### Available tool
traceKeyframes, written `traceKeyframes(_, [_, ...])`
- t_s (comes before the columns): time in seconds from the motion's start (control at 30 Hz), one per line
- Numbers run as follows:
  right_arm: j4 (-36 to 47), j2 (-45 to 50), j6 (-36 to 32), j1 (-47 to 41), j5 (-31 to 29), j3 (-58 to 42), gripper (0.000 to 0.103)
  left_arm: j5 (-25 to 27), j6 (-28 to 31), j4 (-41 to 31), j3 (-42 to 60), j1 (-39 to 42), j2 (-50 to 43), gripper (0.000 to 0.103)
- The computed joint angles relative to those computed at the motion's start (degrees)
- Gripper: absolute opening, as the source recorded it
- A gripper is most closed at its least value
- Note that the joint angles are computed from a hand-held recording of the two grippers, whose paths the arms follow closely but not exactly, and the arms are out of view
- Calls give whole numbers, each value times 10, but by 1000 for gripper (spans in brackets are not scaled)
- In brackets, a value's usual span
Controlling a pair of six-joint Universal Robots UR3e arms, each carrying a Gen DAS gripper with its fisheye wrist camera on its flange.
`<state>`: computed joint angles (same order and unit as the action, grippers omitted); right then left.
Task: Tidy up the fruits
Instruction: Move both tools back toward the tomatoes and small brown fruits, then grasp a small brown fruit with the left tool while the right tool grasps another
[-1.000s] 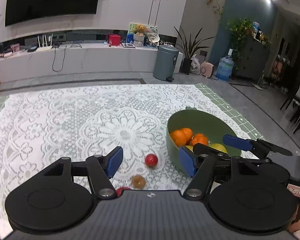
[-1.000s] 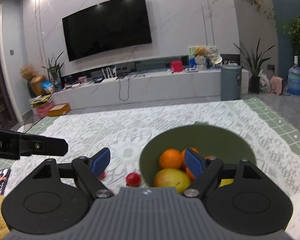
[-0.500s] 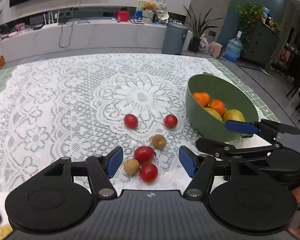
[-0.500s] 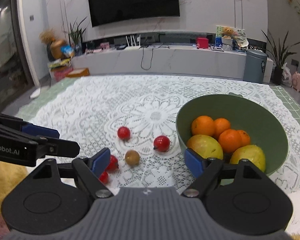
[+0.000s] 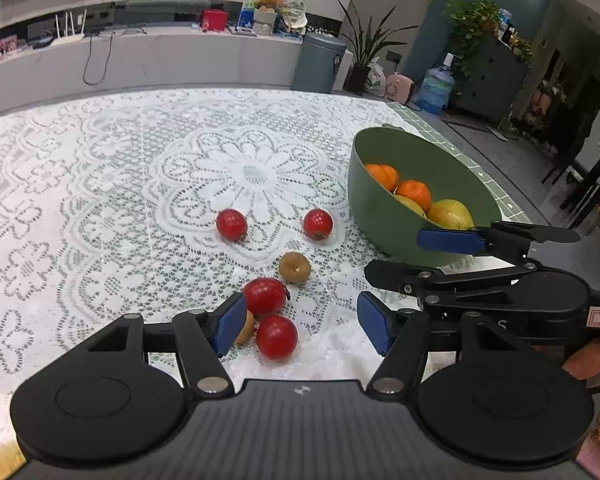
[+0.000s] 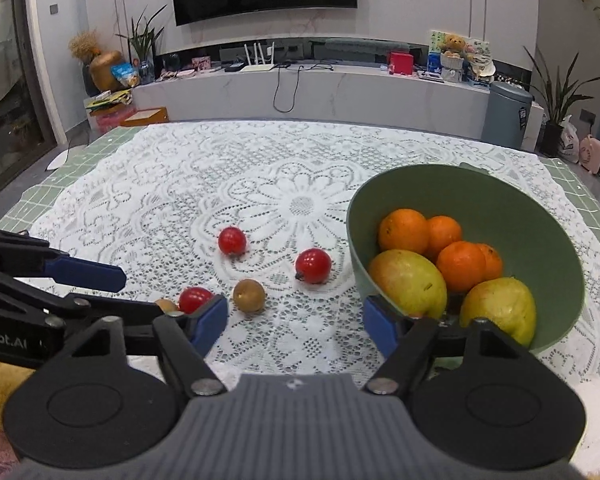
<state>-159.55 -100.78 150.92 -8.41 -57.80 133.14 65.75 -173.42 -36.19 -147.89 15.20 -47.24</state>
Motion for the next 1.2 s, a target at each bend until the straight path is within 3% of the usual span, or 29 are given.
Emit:
traceKeyframes(0.13, [18, 11, -16, 7, 1, -12, 57, -10, 2, 11, -5, 8, -22, 72])
traceKeyframes(0.27, [38, 21, -34, 14, 4, -23, 49, 43, -26, 49, 10, -23, -86, 67])
traceKeyframes(0.33, [48, 27, -39, 17, 5, -30, 47, 39, -28, 41, 9, -12, -87, 66])
traceKeyframes(0.6, [64, 47, -52, 30, 3, -46, 46, 36, -65, 24, 15, 18, -114, 58])
traceKeyframes(0.83, [76, 85, -42, 41, 12, -80, 35, 50, -74, 55, 18, 3, -151, 51])
traceKeyframes(1.07, [86, 129, -32, 63, -4, -121, 35, 53, -90, 69, 16, 12, -160, 37])
traceKeyframes(1.2, [67, 154, -22, 80, -15, -139, 35, 47, -86, 66, 12, 26, -156, 36])
